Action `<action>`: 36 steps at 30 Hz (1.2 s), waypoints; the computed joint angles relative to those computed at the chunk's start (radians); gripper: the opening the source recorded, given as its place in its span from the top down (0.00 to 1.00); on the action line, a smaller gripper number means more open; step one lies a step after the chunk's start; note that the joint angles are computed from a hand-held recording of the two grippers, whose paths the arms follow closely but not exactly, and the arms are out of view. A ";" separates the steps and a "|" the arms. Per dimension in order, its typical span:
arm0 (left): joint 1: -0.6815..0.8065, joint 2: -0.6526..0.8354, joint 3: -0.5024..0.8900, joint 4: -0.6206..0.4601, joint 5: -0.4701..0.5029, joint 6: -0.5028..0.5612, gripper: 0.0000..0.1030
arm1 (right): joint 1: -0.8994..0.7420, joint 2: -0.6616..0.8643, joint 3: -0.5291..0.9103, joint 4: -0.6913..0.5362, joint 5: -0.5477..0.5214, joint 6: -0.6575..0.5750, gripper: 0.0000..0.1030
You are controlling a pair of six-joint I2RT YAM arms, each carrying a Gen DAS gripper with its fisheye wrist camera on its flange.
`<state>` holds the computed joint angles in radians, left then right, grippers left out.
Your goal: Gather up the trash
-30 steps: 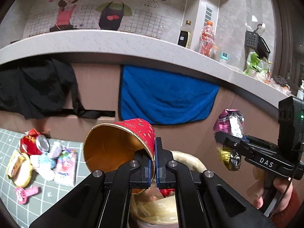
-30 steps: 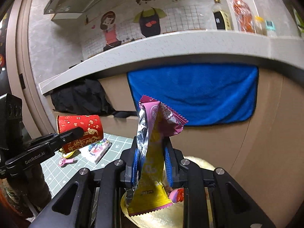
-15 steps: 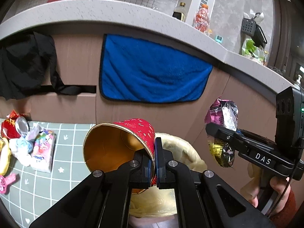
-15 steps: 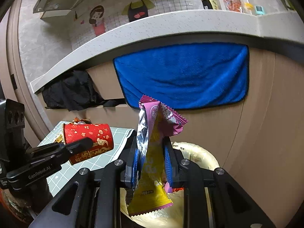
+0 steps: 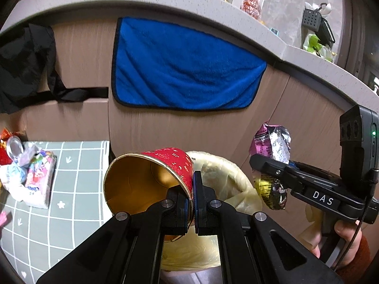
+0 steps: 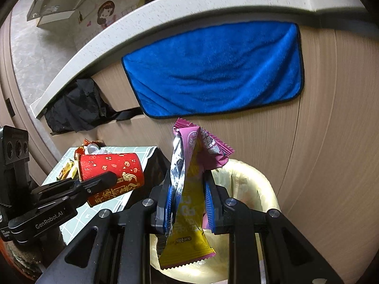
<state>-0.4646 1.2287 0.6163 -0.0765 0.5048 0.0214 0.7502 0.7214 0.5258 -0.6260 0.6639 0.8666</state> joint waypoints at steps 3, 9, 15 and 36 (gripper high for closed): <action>0.001 0.038 0.008 0.010 -0.001 -0.002 0.97 | -0.042 0.002 -0.024 0.031 -0.042 -0.015 0.79; 0.006 0.130 0.045 0.002 0.047 0.006 0.97 | -0.123 0.029 -0.061 0.099 -0.126 -0.047 0.79; 0.060 0.277 0.145 -0.072 0.185 0.032 0.49 | -0.196 0.040 -0.092 0.146 -0.179 -0.065 0.68; 0.506 0.204 0.173 -0.216 0.279 0.276 0.42 | 0.045 0.114 -0.001 0.103 0.091 0.123 0.53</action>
